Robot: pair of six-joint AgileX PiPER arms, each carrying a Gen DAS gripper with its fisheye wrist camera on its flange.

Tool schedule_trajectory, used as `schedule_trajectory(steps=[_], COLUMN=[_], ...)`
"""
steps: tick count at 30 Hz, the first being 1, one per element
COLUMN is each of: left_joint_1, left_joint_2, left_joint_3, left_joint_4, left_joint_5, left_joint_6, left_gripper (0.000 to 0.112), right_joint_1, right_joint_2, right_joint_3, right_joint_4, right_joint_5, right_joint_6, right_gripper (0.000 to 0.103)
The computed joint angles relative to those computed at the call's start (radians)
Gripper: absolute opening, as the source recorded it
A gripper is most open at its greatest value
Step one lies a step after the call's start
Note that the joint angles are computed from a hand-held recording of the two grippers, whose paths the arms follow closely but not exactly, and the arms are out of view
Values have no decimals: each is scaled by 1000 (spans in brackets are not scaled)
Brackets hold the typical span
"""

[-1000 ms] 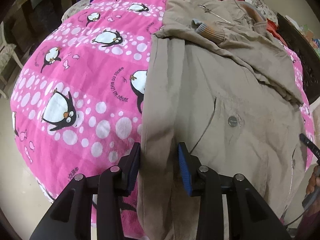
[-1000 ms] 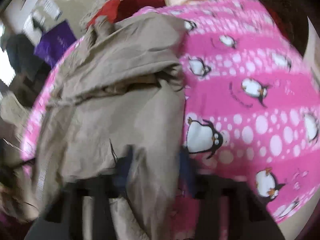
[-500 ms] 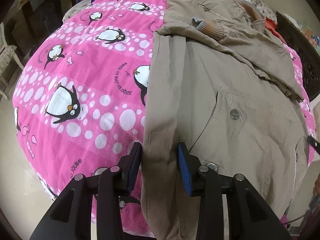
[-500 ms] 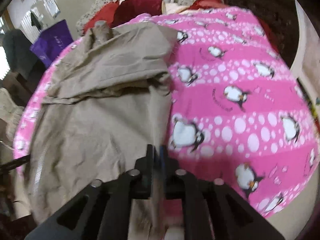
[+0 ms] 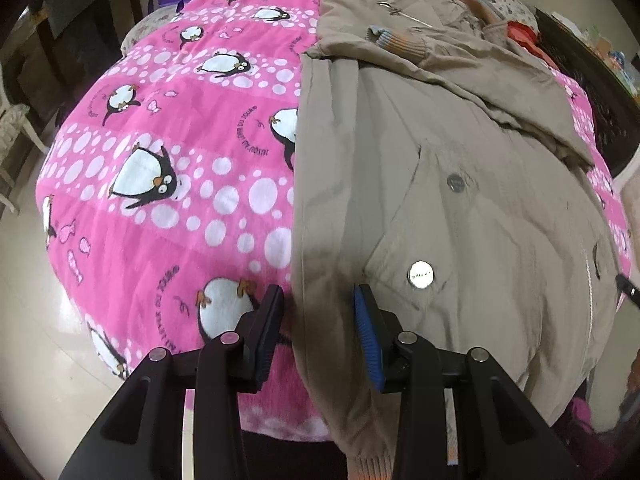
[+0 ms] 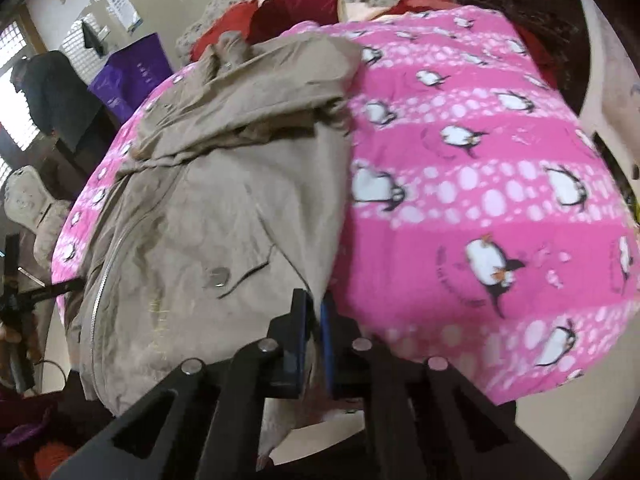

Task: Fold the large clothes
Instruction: 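Lift the gripped jacket hem with both tools and pull it toward the body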

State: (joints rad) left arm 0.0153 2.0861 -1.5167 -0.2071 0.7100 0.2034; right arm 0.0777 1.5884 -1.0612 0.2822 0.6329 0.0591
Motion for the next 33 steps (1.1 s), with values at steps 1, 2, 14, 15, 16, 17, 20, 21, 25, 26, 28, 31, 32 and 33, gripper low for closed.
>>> schedule_trajectory(steps=[1,2,14,15,16,17,20,21,25,26,28,31,32,33], left_joint_1=[-3,-4,-1,2,10,21,63,73,98,99,109,124,127,126], left_joint_2=[-7,-13,-18,-20,-26,-32,-57,-65,-89,-88,-77,-69,-69,-70], left_joint_3=[13,25,28,30,36,45,85,99,151,155,158,181,190,199], left_joint_4=[6,5,-15,-24,-45,-78,-188,-216,-277,-288,-328,-407,-425,-436], left_joint_5=[-9,-14,-1,3,11,22,48,54,74,85,115,120,113,105], left_joint_6=[-4,-5,-8,0,19,53,163,192,274,287,327,376,388,394], left_gripper=[24,24,24,24,24,24,24,25,26,27,27,28,29,30], right_joint_1=[-11,-11,19,25,28,29,27,22,-1,-8,-19,-30,-34,-44], right_joint_2=[1,6,-31,-33,-35,-38,-69,-78,-119,-121,-118,-103,-97,-91], right_joint_3=[0,-2,8,8,9,12,38,47,110,124,152,190,199,211], right_joint_4=[8,13,48,44,45,46,72,89,192,214,251,307,333,383], right_joint_5=[1,2,43,55,72,85,117,126,157,161,159,141,140,140], right_joint_6=[-1,2,-14,-16,-24,-32,-91,-120,-263,-286,-319,-358,-378,-418], right_gripper=[4,4,39,41,43,48,53,56,65,65,66,67,67,67])
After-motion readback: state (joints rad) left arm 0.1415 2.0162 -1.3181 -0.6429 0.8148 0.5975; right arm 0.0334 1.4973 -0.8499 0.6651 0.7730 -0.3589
